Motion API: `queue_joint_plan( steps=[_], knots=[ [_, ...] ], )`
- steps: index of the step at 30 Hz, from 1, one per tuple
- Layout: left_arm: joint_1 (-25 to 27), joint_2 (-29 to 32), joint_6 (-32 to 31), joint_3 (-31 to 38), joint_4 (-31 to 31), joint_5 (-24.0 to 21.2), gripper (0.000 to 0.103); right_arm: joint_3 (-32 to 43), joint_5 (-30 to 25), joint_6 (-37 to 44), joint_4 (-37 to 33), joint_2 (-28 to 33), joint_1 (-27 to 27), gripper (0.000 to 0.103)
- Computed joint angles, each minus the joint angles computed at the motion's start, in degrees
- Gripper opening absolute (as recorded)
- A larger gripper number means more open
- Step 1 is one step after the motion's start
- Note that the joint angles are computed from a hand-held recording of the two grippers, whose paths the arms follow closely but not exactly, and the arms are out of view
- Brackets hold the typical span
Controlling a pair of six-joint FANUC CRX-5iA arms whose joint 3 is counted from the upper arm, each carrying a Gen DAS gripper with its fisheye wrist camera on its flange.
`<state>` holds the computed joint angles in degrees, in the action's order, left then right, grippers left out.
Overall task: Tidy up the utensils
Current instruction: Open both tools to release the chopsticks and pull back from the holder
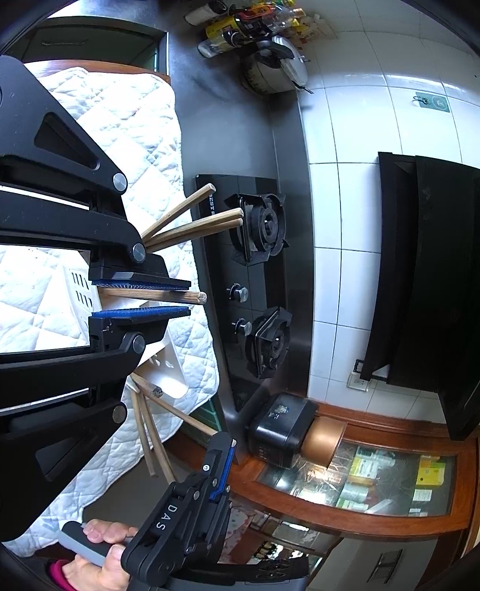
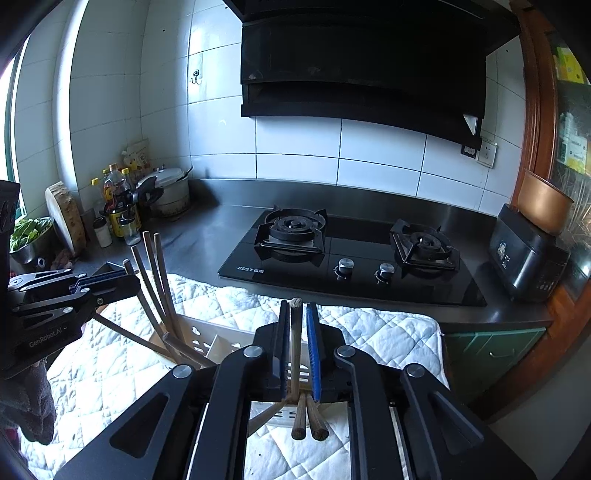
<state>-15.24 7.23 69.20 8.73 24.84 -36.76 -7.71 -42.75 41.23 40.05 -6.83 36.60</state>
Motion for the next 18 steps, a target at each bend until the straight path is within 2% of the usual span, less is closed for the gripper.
queue_joint_plan(
  steps=[7,14,16,17,18],
  knots=[
    [-0.32,-2.44,-0.46,-1.66,-0.25,0.81,0.009,-2.71,-0.36,-2.74,3.79,-2.92,1.36,0.029],
    [0.19,-7.22,-1.09,-5.93,0.55,1.26,0.01,-7.59,-2.06,-7.89,9.98,-7.9,4.74,0.055],
    [0.42,-9.04,-1.38,-7.9,1.09,1.54,0.01,-9.36,-3.01,-9.83,12.1,-9.54,6.15,0.059],
    [0.63,-9.8,-1.99,-8.84,1.89,1.6,0.015,-10.25,-3.59,-10.82,12.91,-10.41,6.95,0.064],
    [0.76,-10.77,-2.18,-10.0,2.28,1.85,0.033,-10.92,-4.15,-11.77,13.4,-11.14,7.6,0.069]
  ],
)
